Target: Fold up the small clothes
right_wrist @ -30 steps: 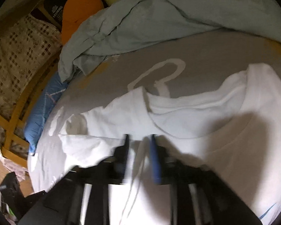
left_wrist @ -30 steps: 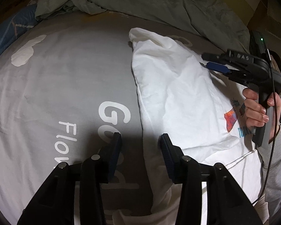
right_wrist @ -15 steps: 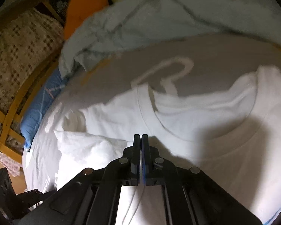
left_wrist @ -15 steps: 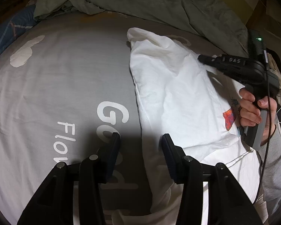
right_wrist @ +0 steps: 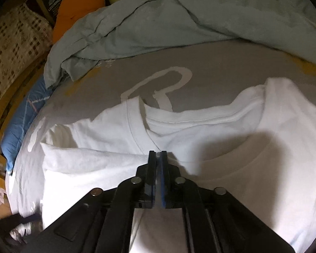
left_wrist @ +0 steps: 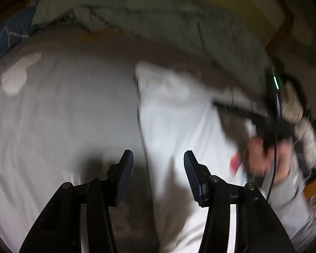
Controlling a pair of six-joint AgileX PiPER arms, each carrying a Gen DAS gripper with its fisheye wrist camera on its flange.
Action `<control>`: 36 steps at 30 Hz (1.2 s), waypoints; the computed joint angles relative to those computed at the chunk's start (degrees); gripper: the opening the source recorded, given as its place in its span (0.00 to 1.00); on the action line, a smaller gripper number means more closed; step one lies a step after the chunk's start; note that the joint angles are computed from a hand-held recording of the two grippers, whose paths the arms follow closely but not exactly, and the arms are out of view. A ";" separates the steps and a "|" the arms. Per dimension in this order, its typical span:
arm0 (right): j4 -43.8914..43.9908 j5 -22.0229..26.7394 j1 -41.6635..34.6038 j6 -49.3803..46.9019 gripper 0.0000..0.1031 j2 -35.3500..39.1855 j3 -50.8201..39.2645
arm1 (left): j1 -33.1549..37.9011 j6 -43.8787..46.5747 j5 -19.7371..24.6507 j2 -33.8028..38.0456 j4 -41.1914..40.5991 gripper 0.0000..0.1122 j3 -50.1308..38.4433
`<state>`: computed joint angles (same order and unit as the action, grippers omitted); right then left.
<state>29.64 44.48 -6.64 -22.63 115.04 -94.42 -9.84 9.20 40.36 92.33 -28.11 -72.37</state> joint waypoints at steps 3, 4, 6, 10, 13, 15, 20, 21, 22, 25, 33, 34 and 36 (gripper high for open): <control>5.14 -2.12 -1.24 -9.36 0.18 -7.17 7.42 | 0.59 -6.14 3.63 8.23 5.78 0.51 -13.48; 9.20 -1.02 -2.34 -14.62 0.22 -10.19 10.53 | 0.58 -8.87 6.55 12.23 7.95 0.50 -19.21; 13.22 3.41 -3.76 -20.71 0.26 -14.46 14.74 | 1.43 -11.89 12.47 21.36 7.78 0.44 -30.67; 13.72 11.88 -4.10 -26.10 0.26 -18.57 20.57 | 2.60 -15.56 21.33 34.49 2.65 0.22 -46.82; 8.23 10.02 -0.69 -24.47 0.26 -19.92 25.45 | 1.07 -19.91 21.00 38.47 6.38 0.08 -51.78; 7.79 5.86 0.55 -25.41 0.26 -21.15 29.30 | 0.82 -21.75 21.13 39.98 7.36 0.08 -54.17; 9.92 4.11 -1.48 -28.21 0.26 -25.10 34.95 | -1.14 -23.23 21.94 40.70 14.57 0.09 -56.73; 9.91 4.14 -1.91 -28.52 0.26 -25.84 35.67 | -2.04 -23.93 20.20 39.32 17.82 0.10 -54.72; 9.52 4.45 -2.64 -28.55 0.26 -26.72 36.33 | -2.80 -24.56 17.22 36.61 20.99 0.11 -50.42; 9.63 5.24 -6.20 -29.86 0.26 -30.63 38.20 | -4.74 -26.51 7.47 27.16 28.23 0.16 -36.66; 15.74 14.46 -33.91 -42.09 0.27 -41.64 36.69 | -17.41 -51.33 -6.49 -3.62 63.33 0.36 -3.40; 17.55 15.08 -38.11 -43.98 0.27 -42.94 36.93 | -20.32 -57.06 -5.78 -7.54 68.55 0.42 -0.63; 22.33 15.49 -46.05 -48.34 0.27 -45.47 38.01 | -27.34 -68.52 -5.13 -15.74 76.43 0.61 5.14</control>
